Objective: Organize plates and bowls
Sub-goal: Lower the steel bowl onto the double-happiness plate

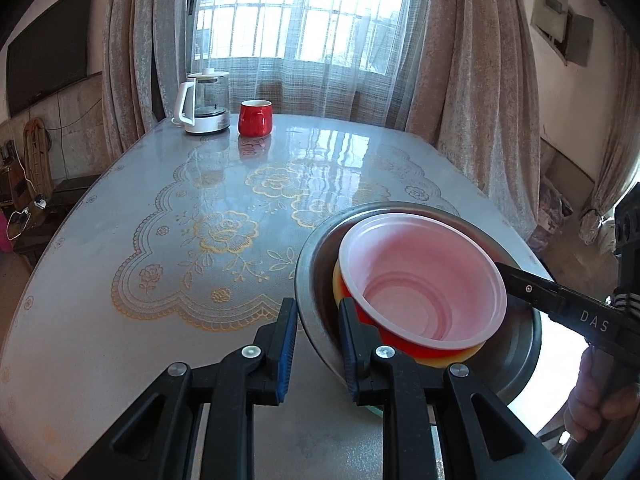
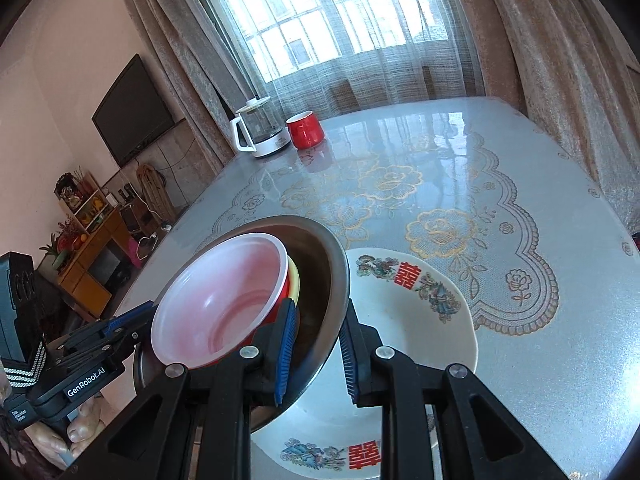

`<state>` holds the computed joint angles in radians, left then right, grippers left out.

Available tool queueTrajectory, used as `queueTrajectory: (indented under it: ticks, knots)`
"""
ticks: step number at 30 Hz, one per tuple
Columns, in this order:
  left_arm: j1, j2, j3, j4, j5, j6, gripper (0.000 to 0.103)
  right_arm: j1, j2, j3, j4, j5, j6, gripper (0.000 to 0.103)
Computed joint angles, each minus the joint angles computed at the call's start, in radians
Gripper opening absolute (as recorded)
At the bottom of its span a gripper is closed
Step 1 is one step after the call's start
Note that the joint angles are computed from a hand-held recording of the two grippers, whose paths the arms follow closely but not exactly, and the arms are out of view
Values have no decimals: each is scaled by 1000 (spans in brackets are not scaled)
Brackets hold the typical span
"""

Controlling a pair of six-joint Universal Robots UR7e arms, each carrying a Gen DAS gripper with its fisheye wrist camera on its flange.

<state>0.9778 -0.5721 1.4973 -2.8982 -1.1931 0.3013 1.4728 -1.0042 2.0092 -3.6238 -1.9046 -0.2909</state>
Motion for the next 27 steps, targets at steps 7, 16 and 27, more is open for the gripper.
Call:
queueTrajectory:
  ticks: [7, 16, 27]
  knots:
    - [-11, 35, -38, 53, -17, -13, 20, -28, -25, 20, -24, 3, 13, 23]
    - [-15, 75, -72, 96, -5, -21, 20, -59, -32, 32, -22, 4, 36, 23]
    - [-15, 103, -87, 96, 15, -10, 20, -74, -25, 37, -25, -4, 43, 23]
